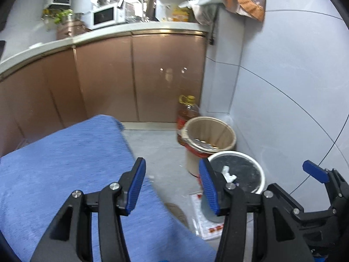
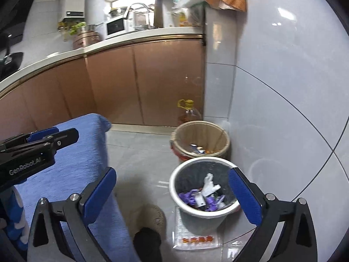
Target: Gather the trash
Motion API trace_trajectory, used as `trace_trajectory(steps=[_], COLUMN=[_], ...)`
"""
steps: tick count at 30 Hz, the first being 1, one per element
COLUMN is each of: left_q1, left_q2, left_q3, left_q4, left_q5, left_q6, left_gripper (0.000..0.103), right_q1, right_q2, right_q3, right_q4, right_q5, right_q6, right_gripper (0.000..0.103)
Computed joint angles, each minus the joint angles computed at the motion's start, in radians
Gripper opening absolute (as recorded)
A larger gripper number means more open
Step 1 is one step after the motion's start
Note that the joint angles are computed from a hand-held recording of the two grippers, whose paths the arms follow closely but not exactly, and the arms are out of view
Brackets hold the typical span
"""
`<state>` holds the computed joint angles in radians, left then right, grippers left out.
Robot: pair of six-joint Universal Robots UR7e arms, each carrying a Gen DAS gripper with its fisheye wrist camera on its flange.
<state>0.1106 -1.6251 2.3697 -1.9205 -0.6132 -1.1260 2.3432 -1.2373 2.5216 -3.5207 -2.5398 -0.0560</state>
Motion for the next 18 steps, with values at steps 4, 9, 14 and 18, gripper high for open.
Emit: trace_trajectory(steps=[4, 9, 14, 18], left_q1=[-0.068, -0.142, -0.195, -0.222], left_q2=[-0.078, -0.155, -0.191, -0.217], left_q3=[-0.002, -0.013, -0.030, -0.031], left_q4=[0.238, 0.473, 0.679, 0.772], left_q5=[0.021, 0.010, -0.013, -0.034], left_q6=[-0.168, -0.353, -0.513, -0.585], left_gripper=[0.049, 0.049, 0.055, 0.058], right_q1=[0.056, 0.104, 0.120, 0.143], right_q2=[0.048, 0.099, 0.126, 0.149], right_q3=[-0.018, -0.033, -0.034, -0.036], right_q4=[0.006, 0.003, 0.001, 0.013], right_q5=[-0.003, -0.034, -0.045, -0.056], right_q6=[0.019, 0.026, 0.042, 0.063], right_gripper=[0.103, 0.103, 0.103, 0.103])
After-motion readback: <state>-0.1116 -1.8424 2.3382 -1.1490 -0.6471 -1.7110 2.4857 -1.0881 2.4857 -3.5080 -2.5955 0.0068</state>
